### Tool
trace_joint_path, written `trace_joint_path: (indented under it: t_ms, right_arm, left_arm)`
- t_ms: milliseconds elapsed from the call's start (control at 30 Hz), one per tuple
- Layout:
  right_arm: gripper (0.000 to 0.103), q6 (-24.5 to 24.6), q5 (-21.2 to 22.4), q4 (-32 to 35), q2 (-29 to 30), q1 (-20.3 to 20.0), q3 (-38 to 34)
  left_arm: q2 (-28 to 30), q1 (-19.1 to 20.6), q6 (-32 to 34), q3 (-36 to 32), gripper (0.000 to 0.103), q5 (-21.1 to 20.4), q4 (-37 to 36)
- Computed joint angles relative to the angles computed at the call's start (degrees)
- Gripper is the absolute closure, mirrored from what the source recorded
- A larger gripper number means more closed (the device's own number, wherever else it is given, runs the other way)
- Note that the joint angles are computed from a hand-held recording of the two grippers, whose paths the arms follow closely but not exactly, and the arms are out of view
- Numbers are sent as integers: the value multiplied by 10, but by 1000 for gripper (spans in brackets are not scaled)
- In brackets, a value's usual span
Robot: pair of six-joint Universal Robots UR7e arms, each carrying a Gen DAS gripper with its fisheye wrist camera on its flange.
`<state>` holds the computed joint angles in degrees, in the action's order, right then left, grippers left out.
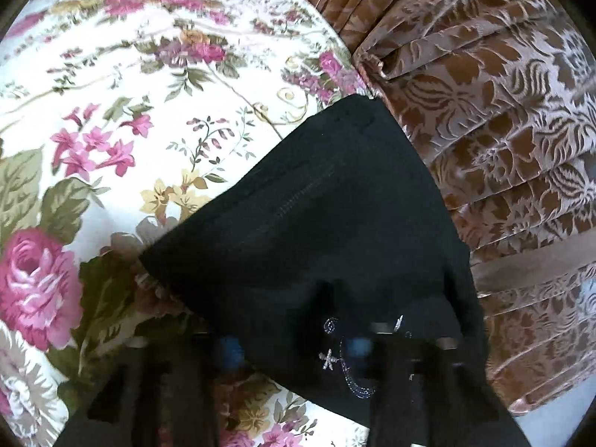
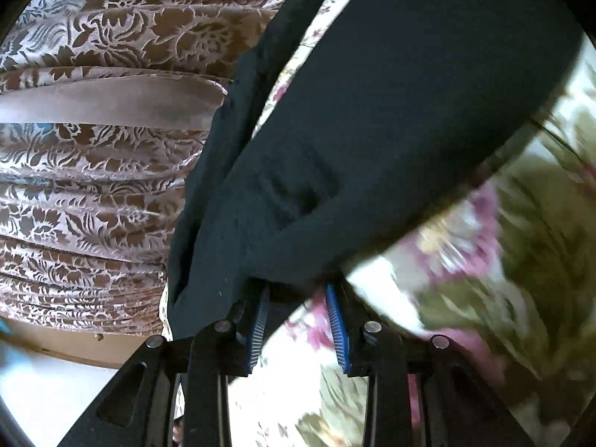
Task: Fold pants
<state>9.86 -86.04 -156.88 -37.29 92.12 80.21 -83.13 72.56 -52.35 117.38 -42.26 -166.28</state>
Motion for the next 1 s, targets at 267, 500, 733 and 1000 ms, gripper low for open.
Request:
trace_joint_path:
  t_ms: [267, 500, 733, 1000]
  right_arm:
    - [69, 10, 78, -47, -62, -27, 106]
    - [70, 79, 102, -82, -44, -37, 91]
    - [77, 74, 21, -26, 8, -9, -9]
    - [95, -57, -55, 12, -13, 13, -4]
  left_arm:
    - [-6, 6, 41, 37, 53, -44, -92]
    - [9, 1, 27, 4, 41, -26, -39]
    - [1, -6, 42, 0, 96, 5, 3]
    - [-24, -52, 97, 36, 98, 42, -48]
